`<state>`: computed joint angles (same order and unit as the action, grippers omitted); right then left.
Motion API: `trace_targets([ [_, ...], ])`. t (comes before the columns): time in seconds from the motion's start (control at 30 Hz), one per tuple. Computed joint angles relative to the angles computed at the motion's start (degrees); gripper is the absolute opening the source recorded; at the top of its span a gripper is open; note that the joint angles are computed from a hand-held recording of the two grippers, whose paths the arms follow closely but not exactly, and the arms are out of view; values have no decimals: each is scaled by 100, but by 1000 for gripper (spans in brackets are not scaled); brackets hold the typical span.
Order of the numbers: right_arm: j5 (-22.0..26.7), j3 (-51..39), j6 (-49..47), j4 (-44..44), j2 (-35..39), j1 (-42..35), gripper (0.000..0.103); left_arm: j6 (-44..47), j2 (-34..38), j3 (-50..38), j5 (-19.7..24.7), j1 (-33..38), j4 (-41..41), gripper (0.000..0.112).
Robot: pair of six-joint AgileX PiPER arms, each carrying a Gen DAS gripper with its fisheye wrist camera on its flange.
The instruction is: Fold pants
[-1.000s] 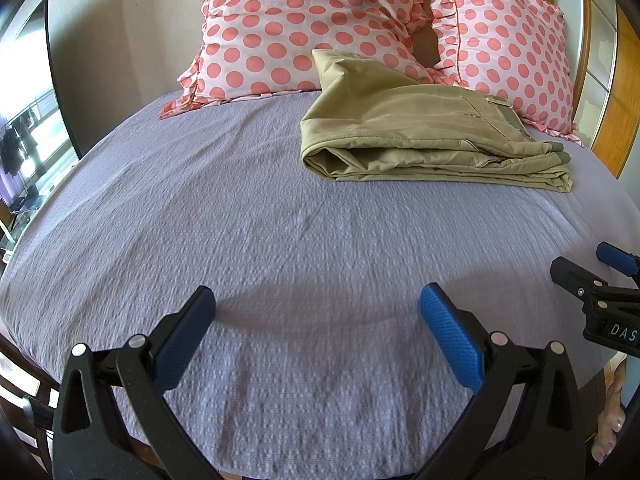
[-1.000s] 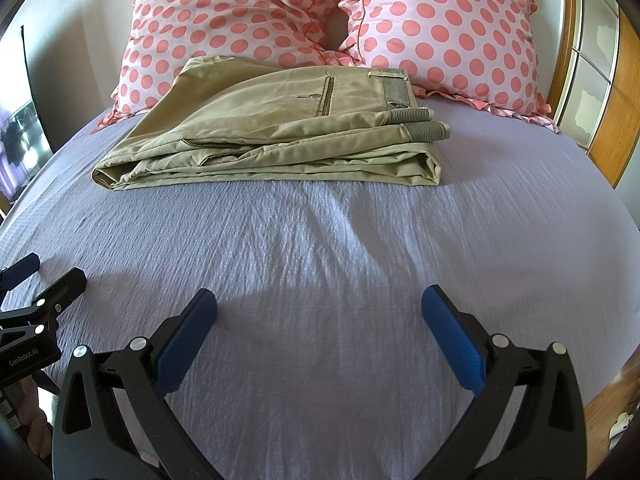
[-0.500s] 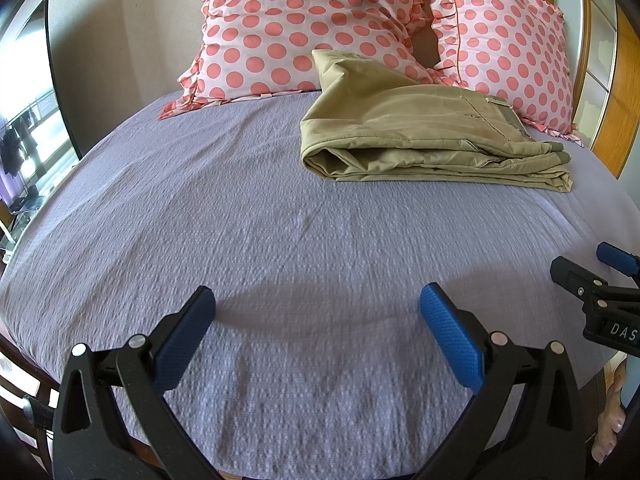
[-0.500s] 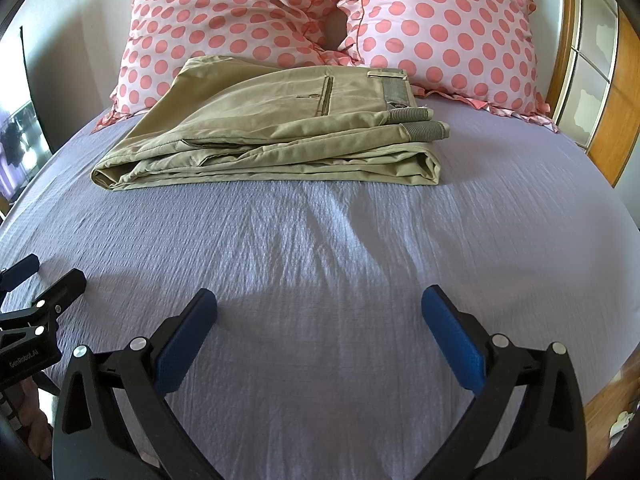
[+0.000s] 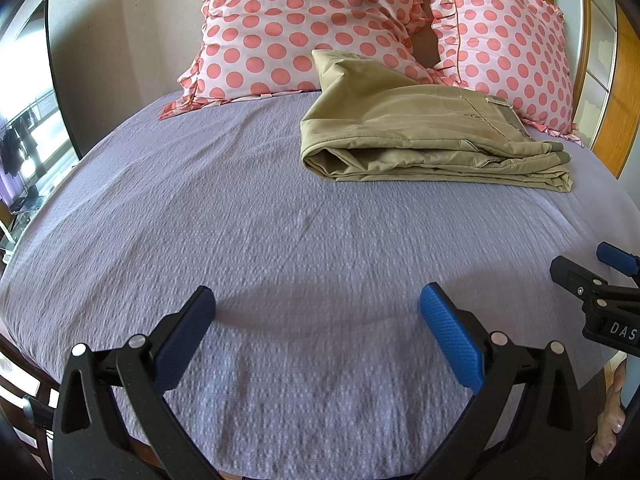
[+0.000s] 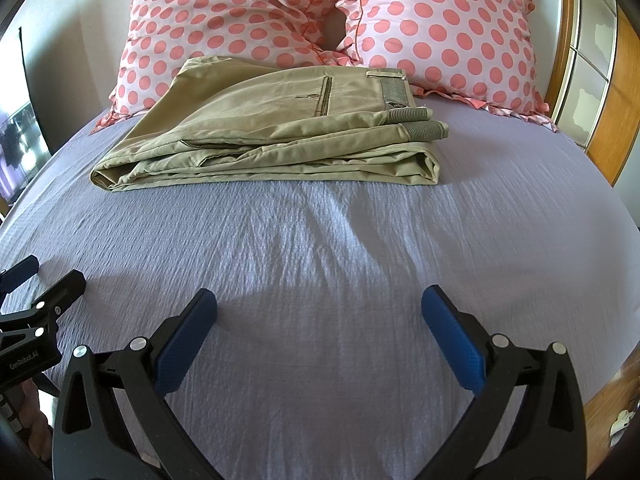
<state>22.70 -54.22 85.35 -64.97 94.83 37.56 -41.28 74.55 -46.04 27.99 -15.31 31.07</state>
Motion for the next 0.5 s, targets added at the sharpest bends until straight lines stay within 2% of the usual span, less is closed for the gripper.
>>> trace_targets([
  [0.5,-9,10,-13,3,-10,-6,102,-119,-16,31,-15,-42,102,101],
])
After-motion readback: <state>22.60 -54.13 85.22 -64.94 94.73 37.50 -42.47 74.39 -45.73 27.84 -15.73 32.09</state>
